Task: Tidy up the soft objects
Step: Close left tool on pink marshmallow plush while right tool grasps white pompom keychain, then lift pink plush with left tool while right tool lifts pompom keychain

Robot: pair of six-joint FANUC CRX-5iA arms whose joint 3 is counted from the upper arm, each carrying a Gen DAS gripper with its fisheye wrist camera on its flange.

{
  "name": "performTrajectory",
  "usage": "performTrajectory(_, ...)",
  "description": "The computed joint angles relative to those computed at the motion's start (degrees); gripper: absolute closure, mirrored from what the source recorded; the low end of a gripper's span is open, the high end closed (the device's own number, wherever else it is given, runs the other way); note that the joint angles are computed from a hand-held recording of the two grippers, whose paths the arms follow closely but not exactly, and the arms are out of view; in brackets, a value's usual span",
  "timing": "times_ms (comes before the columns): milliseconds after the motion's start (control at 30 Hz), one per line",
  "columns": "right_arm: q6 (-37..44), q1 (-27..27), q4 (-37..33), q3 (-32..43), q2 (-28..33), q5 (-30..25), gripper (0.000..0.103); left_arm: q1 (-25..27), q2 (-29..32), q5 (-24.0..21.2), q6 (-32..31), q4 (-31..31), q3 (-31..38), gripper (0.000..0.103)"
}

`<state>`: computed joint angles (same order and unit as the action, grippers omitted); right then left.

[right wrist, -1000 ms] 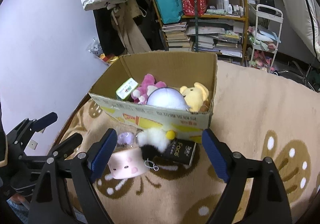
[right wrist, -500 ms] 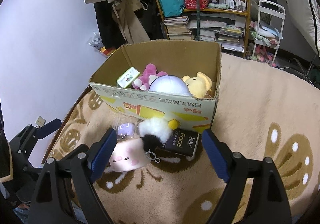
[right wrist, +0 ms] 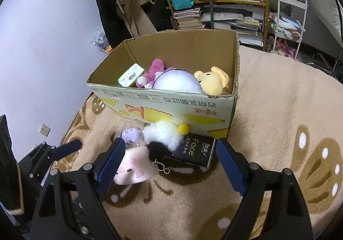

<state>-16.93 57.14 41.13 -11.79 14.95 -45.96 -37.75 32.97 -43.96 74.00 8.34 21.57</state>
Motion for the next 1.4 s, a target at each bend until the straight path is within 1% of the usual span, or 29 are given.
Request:
performTrajectory(133,0.74,-0.39,-0.88,0.14,0.45,0.85,0.012,-0.40,2.17,-3.69,-0.12,-0.27,2.66,0.020)
performTrajectory(433,4.45,-1.40,-4.40,2.11,2.62,1.58,0.012,-0.41,5.70,-7.58,1.75,-0.81,6.40,0.020)
performTrajectory(533,4.80,-1.54,-5.31,3.27,3.71,0.42,0.012,-0.56,6.85,-8.65,3.10,-2.02,7.90,0.020)
performTrajectory(767,4.05,-2.65,-5.89,3.36,4.76,2.68,0.012,-0.55,7.89,-7.84,4.28,-2.03,8.53,0.020)
performTrajectory(800,3.61,-2.93,-5.71,3.06,4.75,3.55,0.014,-0.52,7.98,-7.74,4.20,-1.93,8.51,0.020)
performTrajectory(833,2.65,-3.22,-5.21,2.52,4.64,4.59,0.018,-0.44,8.10,-7.66,4.02,-1.70,8.47,0.020)
performTrajectory(933,1.88,-3.76,-5.62,2.44,5.04,6.24,0.019,0.03,8.80,-7.94,3.64,-0.58,8.79,0.020)
performTrajectory(1000,3.20,-3.77,-6.56,3.15,5.58,5.74,0.020,0.25,9.29,-8.22,3.77,-0.07,9.17,0.018)
performTrajectory(1100,5.31,-3.70,-8.07,4.68,6.68,4.26,0.025,0.59,9.81,-8.32,3.62,0.69,9.35,0.018)
performTrajectory(1167,5.80,-3.59,-8.29,5.65,7.36,2.83,0.026,0.64,10.18,-8.44,3.76,0.87,9.63,0.018)
performTrajectory(1267,6.62,-3.55,-8.24,6.52,8.02,1.79,0.033,0.85,10.49,-8.40,3.24,1.80,9.53,0.018)
performTrajectory(1367,7.29,-3.45,-8.25,7.29,8.69,1.04,0.034,1.65,10.58,-7.35,0.16,4.82,8.22,0.027)
performTrajectory(1400,7.51,-3.41,-8.25,7.45,8.80,0.89,0.035,1.87,10.75,-7.51,-0.69,5.85,8.08,0.031)
